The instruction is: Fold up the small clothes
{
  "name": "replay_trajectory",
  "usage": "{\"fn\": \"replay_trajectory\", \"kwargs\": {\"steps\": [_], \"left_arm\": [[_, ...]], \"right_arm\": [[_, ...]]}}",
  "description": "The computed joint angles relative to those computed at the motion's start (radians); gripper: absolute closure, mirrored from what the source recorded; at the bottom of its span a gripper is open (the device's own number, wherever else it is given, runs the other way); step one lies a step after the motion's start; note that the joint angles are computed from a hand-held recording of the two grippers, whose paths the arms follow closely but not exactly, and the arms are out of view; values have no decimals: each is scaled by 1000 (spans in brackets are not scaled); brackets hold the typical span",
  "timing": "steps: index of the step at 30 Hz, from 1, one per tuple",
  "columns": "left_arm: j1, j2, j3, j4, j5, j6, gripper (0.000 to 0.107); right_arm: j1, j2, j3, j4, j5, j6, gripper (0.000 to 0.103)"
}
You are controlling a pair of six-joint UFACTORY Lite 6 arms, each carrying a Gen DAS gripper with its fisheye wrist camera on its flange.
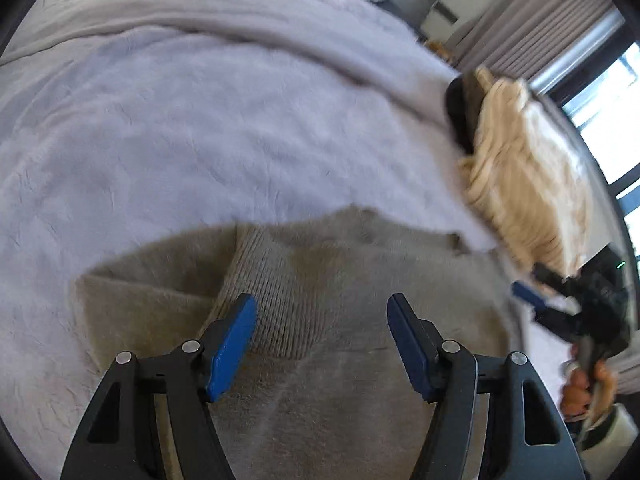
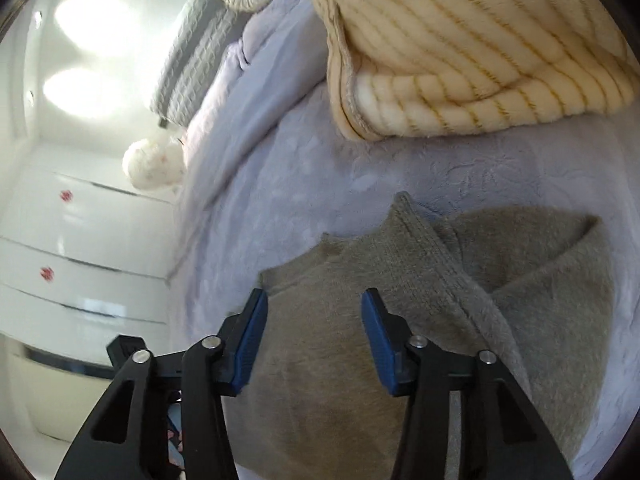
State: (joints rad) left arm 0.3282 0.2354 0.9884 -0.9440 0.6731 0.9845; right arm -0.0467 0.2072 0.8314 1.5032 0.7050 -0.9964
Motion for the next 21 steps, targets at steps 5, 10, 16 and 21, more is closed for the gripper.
{"fn": "replay_trajectory", "kwargs": {"steps": [5,10,16,21], "left_arm": [[-32,-11,-47,102,-209,-63,39],[140,31,43,183,-83,-69,39],[179,103,100,221,72,-55,39],[182,6,10,233,120,-25,39]], "right_arm": [[-51,46,-34,-45,-171,23,84],[-147,-119,-164,-105,-192,97,78],[-37,-467,-328,-476,-200,409,70],[-59,-691,-443,-752,-126,681,47]]}}
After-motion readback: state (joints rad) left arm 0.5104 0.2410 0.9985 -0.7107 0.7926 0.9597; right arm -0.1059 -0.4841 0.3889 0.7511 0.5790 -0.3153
